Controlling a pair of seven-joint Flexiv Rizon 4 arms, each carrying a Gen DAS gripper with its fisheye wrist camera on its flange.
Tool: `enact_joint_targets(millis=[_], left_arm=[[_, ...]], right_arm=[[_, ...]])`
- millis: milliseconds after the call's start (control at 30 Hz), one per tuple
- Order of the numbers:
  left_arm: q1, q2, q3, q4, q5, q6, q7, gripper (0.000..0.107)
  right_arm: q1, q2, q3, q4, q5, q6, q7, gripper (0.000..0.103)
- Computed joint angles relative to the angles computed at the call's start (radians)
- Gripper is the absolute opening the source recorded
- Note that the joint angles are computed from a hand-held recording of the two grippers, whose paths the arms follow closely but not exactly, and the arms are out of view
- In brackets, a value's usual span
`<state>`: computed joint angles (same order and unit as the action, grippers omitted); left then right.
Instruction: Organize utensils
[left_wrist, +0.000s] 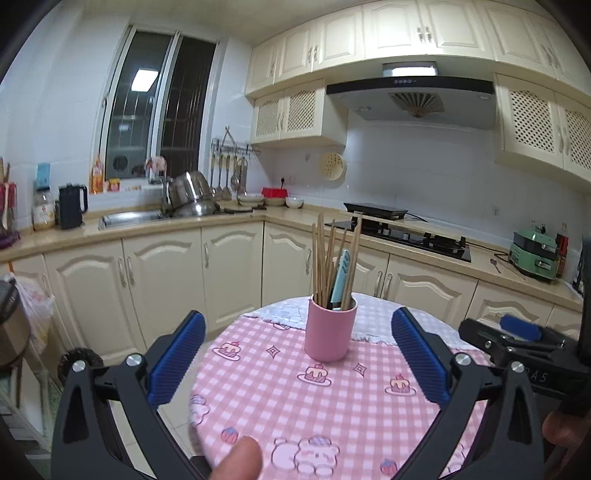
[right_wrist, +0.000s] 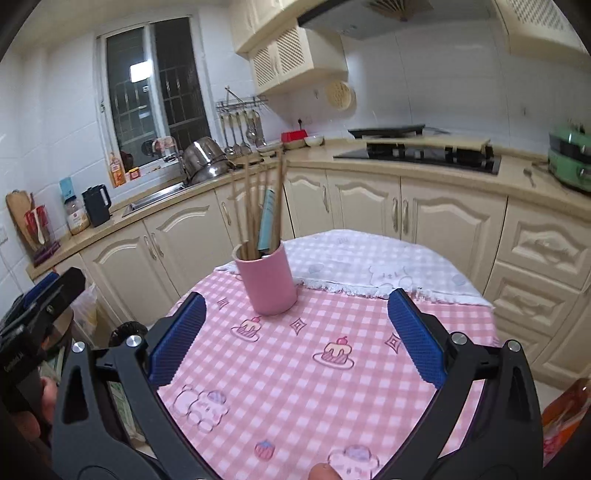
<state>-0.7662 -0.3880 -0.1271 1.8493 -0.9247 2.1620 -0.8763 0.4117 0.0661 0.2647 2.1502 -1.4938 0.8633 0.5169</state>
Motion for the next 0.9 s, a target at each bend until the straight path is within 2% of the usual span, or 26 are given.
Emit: enact_joint_targets(millis=[100,200,400,633,900], left_arm=[[-0.049,0.042,0.002,0.041,-0.047,0.064,0.054,0.099],[-0.077,0.075,-0.026,0.057,-0.146,0.118,0.136,0.099],[-0.065,0.127,-0.1,0.082,-0.253,0.169,0.216,0.099],[-0.041,0.152,-0.142,0.089,-0.283,0.197,0.23,0.099],[-0.035,0.151,-0.153,0.087,-0.286,0.198,0.233,0.099]], right_arm=[[0.035,0.022,0.042,-0.007,0.013,-0.089,-0.031,0.097],[0.064,0.033,0.066,-0.024,0.021,-0.151,-0.054,0.097],[0.1,0.041,0.088,-0.045,0.019,-0.231,-0.068,0.097],[0.12,0.046,0.094,-0.045,0.01,-0.259,-0.056,0.097],[0.132,0.038,0.093,-0.052,0.012,-0.269,-0.061,0.097]])
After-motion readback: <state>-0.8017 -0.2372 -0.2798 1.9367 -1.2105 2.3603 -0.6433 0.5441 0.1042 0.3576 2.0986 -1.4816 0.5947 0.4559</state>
